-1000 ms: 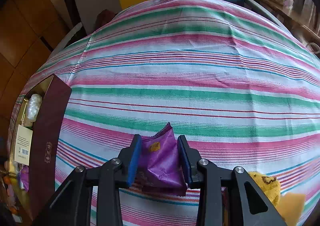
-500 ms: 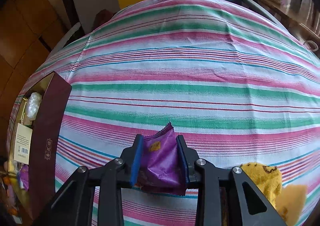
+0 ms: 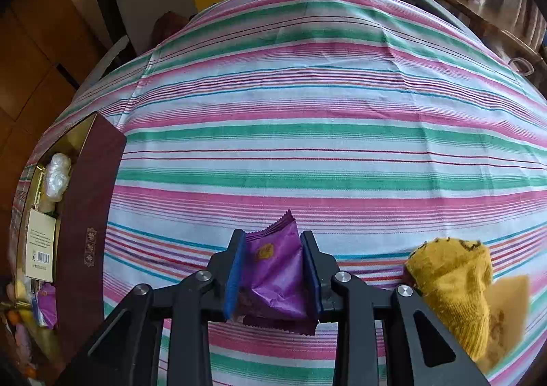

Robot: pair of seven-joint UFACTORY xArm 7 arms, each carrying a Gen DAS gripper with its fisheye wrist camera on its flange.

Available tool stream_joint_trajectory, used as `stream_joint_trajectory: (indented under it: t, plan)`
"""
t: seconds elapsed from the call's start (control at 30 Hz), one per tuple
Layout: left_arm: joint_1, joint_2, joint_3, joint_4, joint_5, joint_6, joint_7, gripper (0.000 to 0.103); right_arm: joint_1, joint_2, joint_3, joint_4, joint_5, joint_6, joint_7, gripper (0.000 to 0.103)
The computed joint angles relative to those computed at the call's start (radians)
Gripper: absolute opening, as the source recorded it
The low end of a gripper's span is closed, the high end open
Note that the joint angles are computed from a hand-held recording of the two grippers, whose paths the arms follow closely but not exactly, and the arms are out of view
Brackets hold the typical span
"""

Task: Organize objects
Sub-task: 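Carry the purple wrapper over the tin with the right gripper and release it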

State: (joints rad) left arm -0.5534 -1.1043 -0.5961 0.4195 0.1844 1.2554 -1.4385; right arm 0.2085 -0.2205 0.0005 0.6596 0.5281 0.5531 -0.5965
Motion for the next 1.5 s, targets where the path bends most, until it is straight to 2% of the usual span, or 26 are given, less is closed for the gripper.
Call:
stream_joint_trajectory:
  t: [0.2, 0.27, 0.43, 0.63, 0.8, 0.93, 1.07, 1.23, 1.37, 1.5]
  plan:
    - [-0.024, -0.011, -0.007, -0.014, -0.02, 0.004, -0.018, 0.049, 0.015, -0.062, 0.003, -0.034, 0.002, 0.059, 0.048, 0.03]
    - [-0.035, -0.02, -0.006, -0.023, -0.029, 0.003, -0.027, 0.049, 0.015, -0.086, 0.018, -0.057, -0.026, 0.052, 0.081, 0.03]
    - [-0.062, -0.045, -0.01, -0.039, -0.046, 0.008, -0.048, 0.049, 0.028, -0.126, 0.003, -0.088, -0.029, 0.059, 0.118, 0.028]
    - [-0.093, -0.08, -0.019, -0.06, -0.065, 0.017, -0.079, 0.049, 0.056, -0.226, -0.045, -0.115, 0.046, 0.124, 0.108, 0.027]
    - [-0.118, -0.113, -0.019, -0.076, -0.079, 0.041, -0.094, 0.049, 0.082, -0.311, -0.056, -0.123, 0.083, 0.178, 0.108, 0.027]
    - [-0.142, -0.155, -0.021, -0.092, -0.095, 0.078, -0.111, 0.049, 0.134, -0.368, -0.048, -0.116, 0.126, 0.21, 0.108, 0.027]
    - [-0.161, -0.196, -0.022, -0.104, -0.108, 0.118, -0.123, 0.049, 0.218, -0.387, -0.001, -0.096, 0.169, 0.22, 0.11, 0.027]
    - [-0.176, -0.243, -0.028, -0.116, -0.117, 0.156, -0.128, 0.049, 0.323, -0.32, 0.071, -0.054, 0.218, 0.192, 0.12, 0.027]
    - [-0.19, -0.275, -0.026, -0.135, -0.129, 0.17, -0.128, 0.049, 0.366, -0.166, 0.154, 0.017, 0.21, 0.116, 0.19, 0.027]
    - [-0.197, -0.292, -0.03, -0.141, -0.136, 0.18, -0.126, 0.049, 0.386, 0.022, 0.193, 0.12, 0.245, 0.047, 0.269, 0.028]
